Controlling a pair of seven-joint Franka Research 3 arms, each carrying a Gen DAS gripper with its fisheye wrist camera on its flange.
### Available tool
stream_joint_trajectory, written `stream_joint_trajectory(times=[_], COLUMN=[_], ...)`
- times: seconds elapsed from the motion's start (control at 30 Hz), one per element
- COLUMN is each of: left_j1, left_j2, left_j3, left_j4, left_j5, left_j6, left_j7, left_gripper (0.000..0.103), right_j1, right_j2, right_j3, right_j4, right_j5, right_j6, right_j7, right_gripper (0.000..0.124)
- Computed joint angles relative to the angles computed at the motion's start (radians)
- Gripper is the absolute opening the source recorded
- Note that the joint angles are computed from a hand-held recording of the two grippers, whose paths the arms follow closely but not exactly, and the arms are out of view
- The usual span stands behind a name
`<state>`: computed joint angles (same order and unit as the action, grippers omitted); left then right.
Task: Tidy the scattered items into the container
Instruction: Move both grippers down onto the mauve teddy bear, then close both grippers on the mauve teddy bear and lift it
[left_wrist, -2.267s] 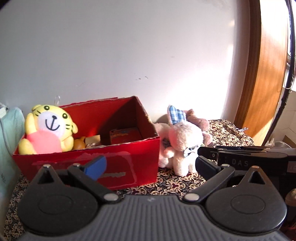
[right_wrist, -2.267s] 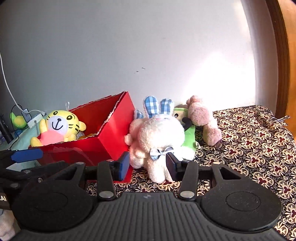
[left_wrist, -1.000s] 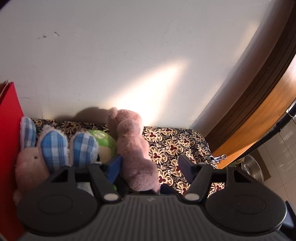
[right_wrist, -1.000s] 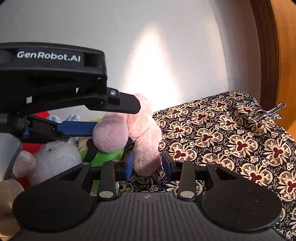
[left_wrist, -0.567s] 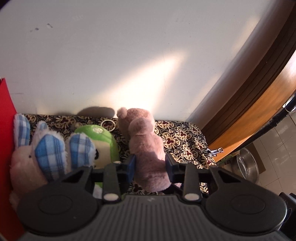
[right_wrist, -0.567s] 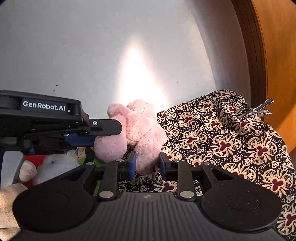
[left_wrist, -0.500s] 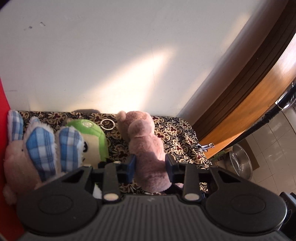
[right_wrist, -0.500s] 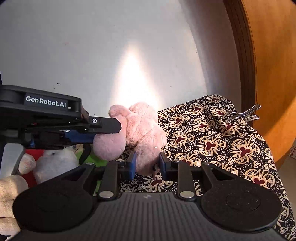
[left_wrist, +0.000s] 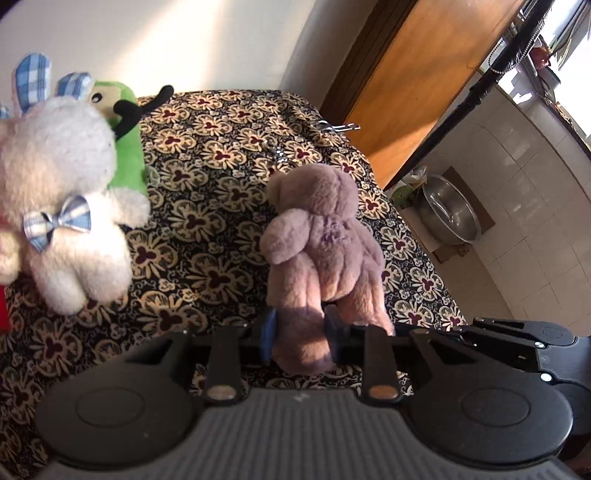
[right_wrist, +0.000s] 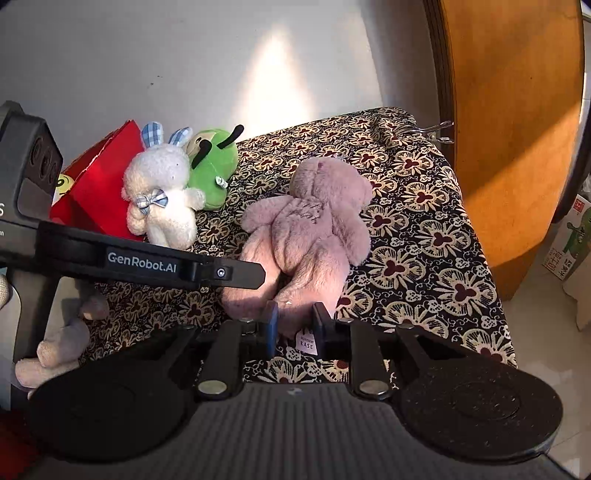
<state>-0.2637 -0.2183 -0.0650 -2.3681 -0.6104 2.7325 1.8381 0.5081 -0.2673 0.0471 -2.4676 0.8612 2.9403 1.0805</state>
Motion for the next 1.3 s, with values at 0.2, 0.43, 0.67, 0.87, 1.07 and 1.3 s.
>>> stream_joint_trajectory(times=[0.2,0.43,0.67,0.87,1.07,1.3], left_j1=[0.008,-0.006,0.014,-0.004,-0.018,-0.055], left_j2=[0.017,0.111,0.131,0.114,0.058,-0.056], left_j3=[-0.003,-0.010,-0.072,-0.077,-0.073,-0.011], left_j4=[-0.007,0.078,0.060,0.015,-0.064,-0.187], left_j5=[0.014,-0.043,-0.065,-0.068,0.106,0.240], left_j6=[0.047,0.092,0.161,0.236,0.306,0.348], left_j7=[-0.009,0.073,0.096,0.096,-0.023,-0.071], left_gripper=[0.030,0.053,0.059,0.054,0.049,0.049], right_j1=[0.100,0.038,-0.038,-0.086,-0.079,-0.048], right_j2=[0.005,0.158,0.223,0.232,0.190,0.148], right_j3=[-0.087,-0.051,0.032,0.069,0.089,0.101], right_j4=[0.039,0.187,0.240,0.250,0.214,0.185], right_j5=[0.344,0.632,0.700,0.765,0.726,0.764], right_j6=[0.069,0.137,0.135,0.103,0.120,0.092], right_j7=[-0.223,-0.222,-0.272,-0.312,-0.318,-0.367], right_gripper=[0.026,0.035,0.054,0.055,0.048,0.045])
